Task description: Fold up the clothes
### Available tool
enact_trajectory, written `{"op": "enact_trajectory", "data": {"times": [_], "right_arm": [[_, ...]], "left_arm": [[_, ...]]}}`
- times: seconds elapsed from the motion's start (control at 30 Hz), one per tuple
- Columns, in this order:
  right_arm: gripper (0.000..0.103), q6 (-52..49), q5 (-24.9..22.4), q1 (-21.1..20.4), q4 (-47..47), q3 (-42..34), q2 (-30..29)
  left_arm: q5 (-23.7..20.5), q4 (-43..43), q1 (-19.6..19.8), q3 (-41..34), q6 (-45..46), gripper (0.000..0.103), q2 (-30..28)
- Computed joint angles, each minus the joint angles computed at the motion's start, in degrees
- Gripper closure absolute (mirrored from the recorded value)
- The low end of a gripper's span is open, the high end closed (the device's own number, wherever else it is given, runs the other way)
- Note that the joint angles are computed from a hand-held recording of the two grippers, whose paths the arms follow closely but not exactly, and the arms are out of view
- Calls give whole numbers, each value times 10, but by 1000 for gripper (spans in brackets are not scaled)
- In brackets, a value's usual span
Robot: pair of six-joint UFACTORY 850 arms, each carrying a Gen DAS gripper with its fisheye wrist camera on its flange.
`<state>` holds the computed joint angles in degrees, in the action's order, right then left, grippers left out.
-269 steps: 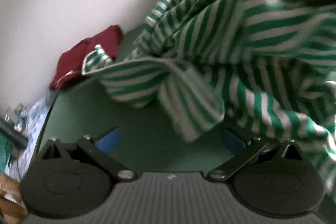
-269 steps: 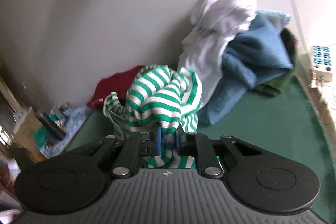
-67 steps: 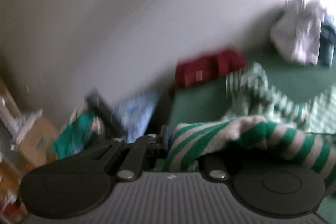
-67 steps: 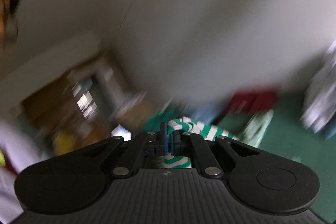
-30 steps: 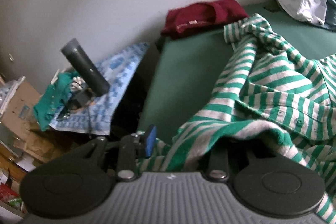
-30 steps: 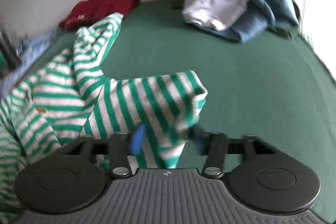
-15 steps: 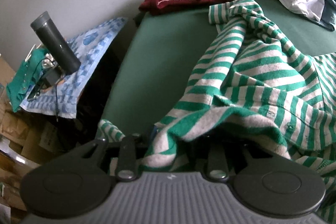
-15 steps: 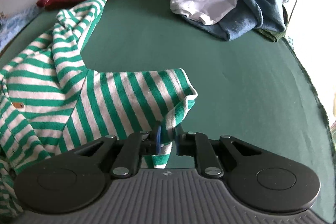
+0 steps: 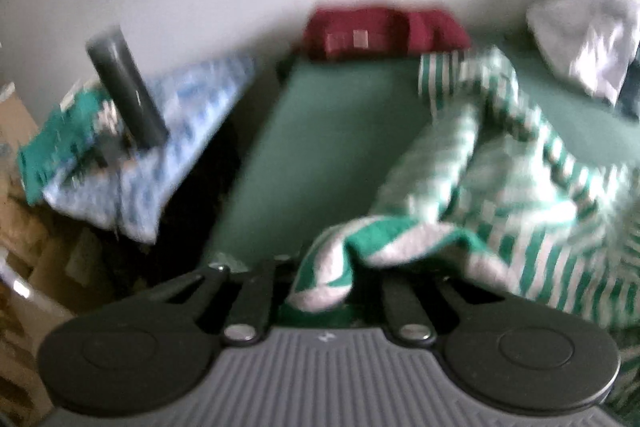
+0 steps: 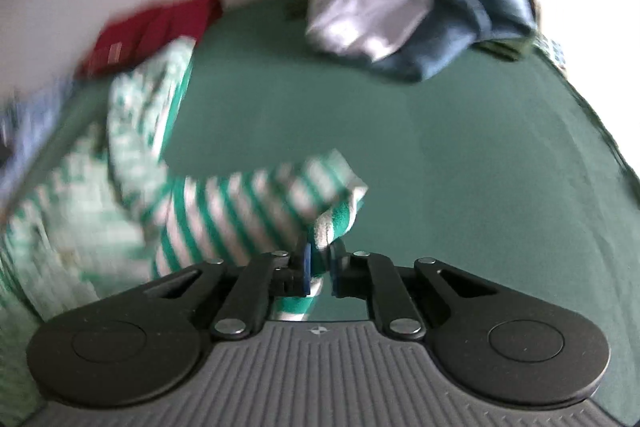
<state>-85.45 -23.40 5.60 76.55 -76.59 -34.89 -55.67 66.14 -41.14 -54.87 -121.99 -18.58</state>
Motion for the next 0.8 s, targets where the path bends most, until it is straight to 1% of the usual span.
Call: {"op": "enact_trajectory", "data": {"times": [0.03, 0.07, 0.1, 0.17, 0.2, 0.27, 0.33, 0.4, 0.47, 0.5, 0.53, 0.6, 0.63, 0.7, 0.77, 0.8], "right_arm": [[95, 36, -46, -16, 4, -22, -5], [95, 54, -89, -31, 27, -40, -11], [95, 47, -113, -42, 60, -46, -3], [95, 12, -162, -64, 149, -53, 11], [95, -29, -181, -74, 199, -45, 28], [95, -84, -217, -97, 274, -24, 58], [95, -130, -252, -122, 338, -2, 86], [95, -170, -256, -146, 384, 25, 115], [95, -197, -246, -170, 413, 52, 140], [95, -210, -242, -182, 427, 64, 151], [95, -220, -233, -192, 436, 72, 159], [95, -247, -211, -208, 457, 89, 175], [95, -242, -196, -211, 446, 89, 174], [95, -232, -167, -217, 425, 88, 172], [95, -181, -124, -210, 352, 75, 157], [95, -179, -95, -201, 334, 80, 153]], "left_arm": [[-16, 19, -2, -1, -5, 97, 12], [-32, 42, -5, -1, -16, 97, 25], [-48, 65, -8, -2, -26, 97, 37], [-82, 104, -18, -10, -38, 97, 51], [-99, 120, -24, -15, -38, 97, 55], [-113, 145, -33, -20, -40, 96, 65], [-107, 167, -45, -15, -59, 94, 80], [-96, 184, -57, -8, -73, 91, 90], [-96, 192, -69, -5, -65, 87, 91], [-88, 196, -74, -3, -64, 85, 91], [-73, 197, -75, 0, -63, 84, 90], [-28, 179, -69, 2, -52, 78, 83], [-2, 162, -62, -2, -45, 78, 75], [49, 115, -48, -12, -18, 78, 50], [93, 58, -34, -25, 24, 78, 21], [111, 28, -29, -32, 47, 79, 8]]}}
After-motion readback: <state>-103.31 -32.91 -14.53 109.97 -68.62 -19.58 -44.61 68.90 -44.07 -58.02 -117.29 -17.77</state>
